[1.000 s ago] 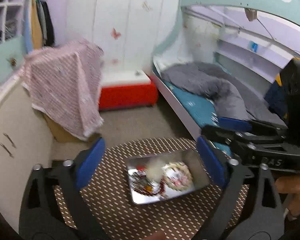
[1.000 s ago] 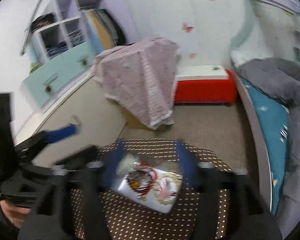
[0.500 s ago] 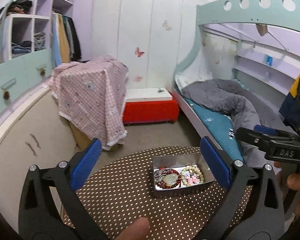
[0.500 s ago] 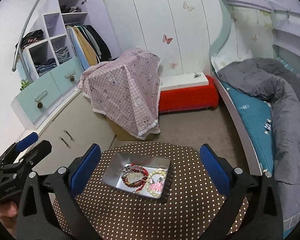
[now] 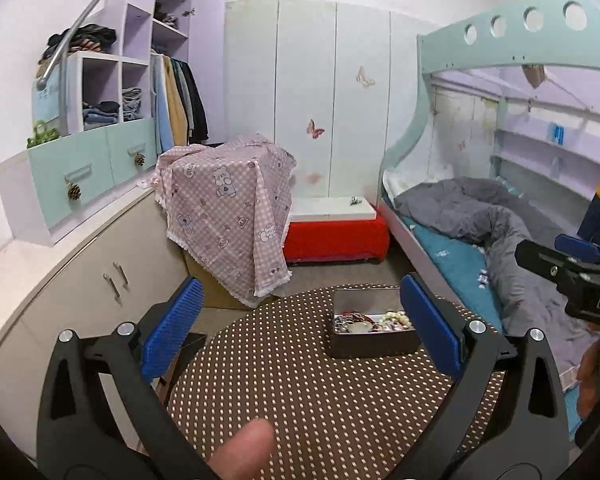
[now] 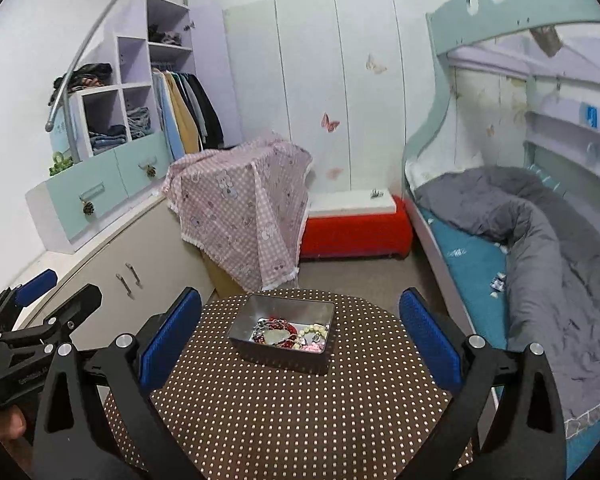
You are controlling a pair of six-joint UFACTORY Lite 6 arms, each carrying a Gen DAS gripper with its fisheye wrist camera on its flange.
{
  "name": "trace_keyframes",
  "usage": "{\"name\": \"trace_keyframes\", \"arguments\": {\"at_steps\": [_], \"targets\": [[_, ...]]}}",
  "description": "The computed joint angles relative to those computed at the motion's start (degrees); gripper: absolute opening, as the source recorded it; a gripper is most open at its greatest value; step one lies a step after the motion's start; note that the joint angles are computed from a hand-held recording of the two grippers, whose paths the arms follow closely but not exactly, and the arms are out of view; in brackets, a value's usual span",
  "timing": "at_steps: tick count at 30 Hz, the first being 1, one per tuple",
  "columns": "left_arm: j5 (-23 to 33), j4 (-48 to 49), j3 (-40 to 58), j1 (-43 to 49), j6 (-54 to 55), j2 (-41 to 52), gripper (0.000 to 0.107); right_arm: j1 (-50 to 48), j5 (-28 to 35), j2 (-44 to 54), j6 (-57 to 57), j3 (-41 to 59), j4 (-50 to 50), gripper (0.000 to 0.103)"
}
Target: Organize jewelry
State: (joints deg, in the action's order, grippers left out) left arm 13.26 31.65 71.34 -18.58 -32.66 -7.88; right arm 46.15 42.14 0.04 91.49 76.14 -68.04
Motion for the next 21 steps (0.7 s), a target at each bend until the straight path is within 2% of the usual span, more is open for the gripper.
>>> {"name": "trace_keyframes", "arguments": {"at_steps": [3,6,10,16,21], "targets": [[0.4,6.2,-5.1,-0.9,-6.3,-6.0,0.097,5.2,5.9,-2.2,3.7,-2.6,-2.8,0.096],[1.8,19.4,-10.8,-3.0,-19.3,-12.9,0.097,10.1,11.0,-4.1,7.2,-5.4,-4.5,0.096],[4.6,25.7,-16.7,-5.9,-25.8,-21.1,0.097,17.4,18.9,-5.3,12.0,-8.2,-6.5,0.096],[9.7,28.5,-24.5,-11.4,-28.5,-33.2,0.097,27.4,28.7,-5.4,18.0,-10.4,-7.2,0.096],[15.2,31.9,-27.9,-15.8,-32.5,-38.6,0.097,34.3,36.8,-4.3,21.1,-10.1,-7.3,0.096]]}}
